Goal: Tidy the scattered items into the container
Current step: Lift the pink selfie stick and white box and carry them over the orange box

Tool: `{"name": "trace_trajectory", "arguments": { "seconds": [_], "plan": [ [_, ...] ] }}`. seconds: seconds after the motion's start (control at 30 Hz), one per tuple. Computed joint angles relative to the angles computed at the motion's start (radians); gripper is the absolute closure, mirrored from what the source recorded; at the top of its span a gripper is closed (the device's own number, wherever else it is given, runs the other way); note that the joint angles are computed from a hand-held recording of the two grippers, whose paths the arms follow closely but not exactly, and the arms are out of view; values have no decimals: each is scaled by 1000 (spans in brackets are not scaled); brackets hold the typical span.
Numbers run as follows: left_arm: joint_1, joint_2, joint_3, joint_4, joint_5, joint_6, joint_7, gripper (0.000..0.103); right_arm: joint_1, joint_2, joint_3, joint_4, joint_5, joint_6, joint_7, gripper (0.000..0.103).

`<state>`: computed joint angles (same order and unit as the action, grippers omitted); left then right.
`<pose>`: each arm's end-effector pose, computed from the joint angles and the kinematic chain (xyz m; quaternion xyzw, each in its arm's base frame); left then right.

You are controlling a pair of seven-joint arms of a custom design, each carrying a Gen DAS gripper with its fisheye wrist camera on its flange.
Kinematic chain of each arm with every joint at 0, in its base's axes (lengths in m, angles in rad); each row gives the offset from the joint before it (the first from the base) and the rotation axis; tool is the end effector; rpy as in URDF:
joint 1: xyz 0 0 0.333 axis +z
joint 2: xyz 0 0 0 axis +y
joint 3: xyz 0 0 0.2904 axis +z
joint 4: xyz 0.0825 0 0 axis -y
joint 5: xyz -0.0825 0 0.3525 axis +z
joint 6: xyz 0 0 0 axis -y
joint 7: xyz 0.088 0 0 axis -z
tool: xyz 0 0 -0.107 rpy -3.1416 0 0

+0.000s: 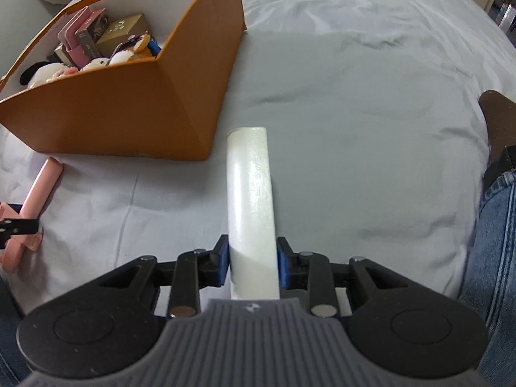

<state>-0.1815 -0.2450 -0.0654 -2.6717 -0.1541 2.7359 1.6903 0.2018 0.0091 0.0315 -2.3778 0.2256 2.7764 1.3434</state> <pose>0.4079 -0.0961 0.3471 -0.6117 0.7753 -0.1372 0.0769 0.4965 0.1079 0.3560 -0.7782 0.5948 -0.0931 0.1786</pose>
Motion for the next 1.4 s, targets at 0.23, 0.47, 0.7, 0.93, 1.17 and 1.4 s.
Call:
{"name": "trace_trajectory", "arguments": {
  "seconds": [0.23, 0.47, 0.7, 0.93, 1.17, 1.4],
  "plan": [
    [-18, 58, 53, 25, -101, -6, 88, 41, 5, -8, 4, -40, 97, 93, -37, 68],
    [15, 63, 13, 5, -160, 45, 143, 50, 8, 14, 10, -27, 249, 123, -119, 69],
    [-29, -9, 59, -19, -303, 36, 235, 53, 12, -39, 7, -50, 325, 95, -109, 73],
    [-83, -169, 138, -53, -422, -6, 310, 54, 39, -185, -25, -101, 406, 99, -124, 73],
    [-95, -220, 154, -8, -430, -20, 289, 55, 90, -163, -69, 110, 589, 29, -247, 73],
    [-200, -232, 225, 98, -503, 8, 413, 60, 89, 95, 21, 373, 358, 106, -117, 73]
  ]
}}
